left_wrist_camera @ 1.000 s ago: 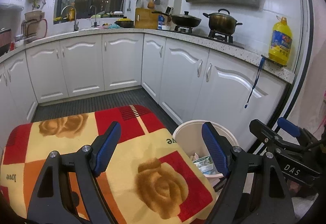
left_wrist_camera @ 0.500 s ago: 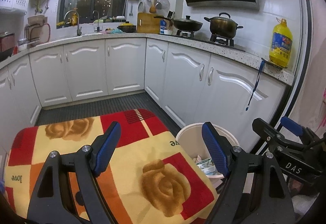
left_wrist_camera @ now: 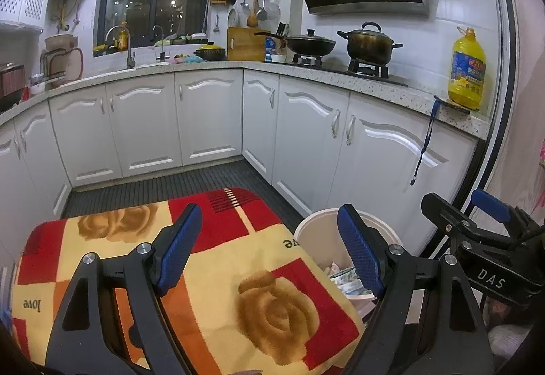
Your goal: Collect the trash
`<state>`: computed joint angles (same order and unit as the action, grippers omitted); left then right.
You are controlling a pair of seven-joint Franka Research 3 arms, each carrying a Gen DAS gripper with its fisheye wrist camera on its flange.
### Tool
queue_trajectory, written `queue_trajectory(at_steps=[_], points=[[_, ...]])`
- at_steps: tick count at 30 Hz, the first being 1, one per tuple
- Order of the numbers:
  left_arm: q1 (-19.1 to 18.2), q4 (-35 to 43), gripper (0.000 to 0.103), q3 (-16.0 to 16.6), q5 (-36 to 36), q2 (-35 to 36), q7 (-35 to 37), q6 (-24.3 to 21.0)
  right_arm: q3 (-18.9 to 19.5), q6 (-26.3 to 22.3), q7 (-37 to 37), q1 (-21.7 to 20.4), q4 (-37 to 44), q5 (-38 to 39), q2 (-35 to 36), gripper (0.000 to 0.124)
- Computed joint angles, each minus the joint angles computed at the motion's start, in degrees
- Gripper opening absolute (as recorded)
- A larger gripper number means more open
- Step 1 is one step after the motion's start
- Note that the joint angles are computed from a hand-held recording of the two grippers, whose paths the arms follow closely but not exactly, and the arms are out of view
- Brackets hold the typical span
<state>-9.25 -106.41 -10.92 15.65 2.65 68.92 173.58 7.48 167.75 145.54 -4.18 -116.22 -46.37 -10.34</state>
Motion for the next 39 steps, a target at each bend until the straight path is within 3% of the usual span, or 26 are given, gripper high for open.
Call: queue_trajectory(at_steps=[17, 39], points=[[0.17, -0.36, 0.081, -0.32, -2.12, 0.25, 1.77, 1.37, 0.77, -1.02, 9.65, -1.02, 0.93, -10.35, -0.71, 0.101], [-0.02, 0.58, 0.081, 0.8, 3.65, 1.16, -3.47, 1.29, -0.88, -0.11, 3.92, 0.78, 1.44, -5.56, 0.53, 0.102]])
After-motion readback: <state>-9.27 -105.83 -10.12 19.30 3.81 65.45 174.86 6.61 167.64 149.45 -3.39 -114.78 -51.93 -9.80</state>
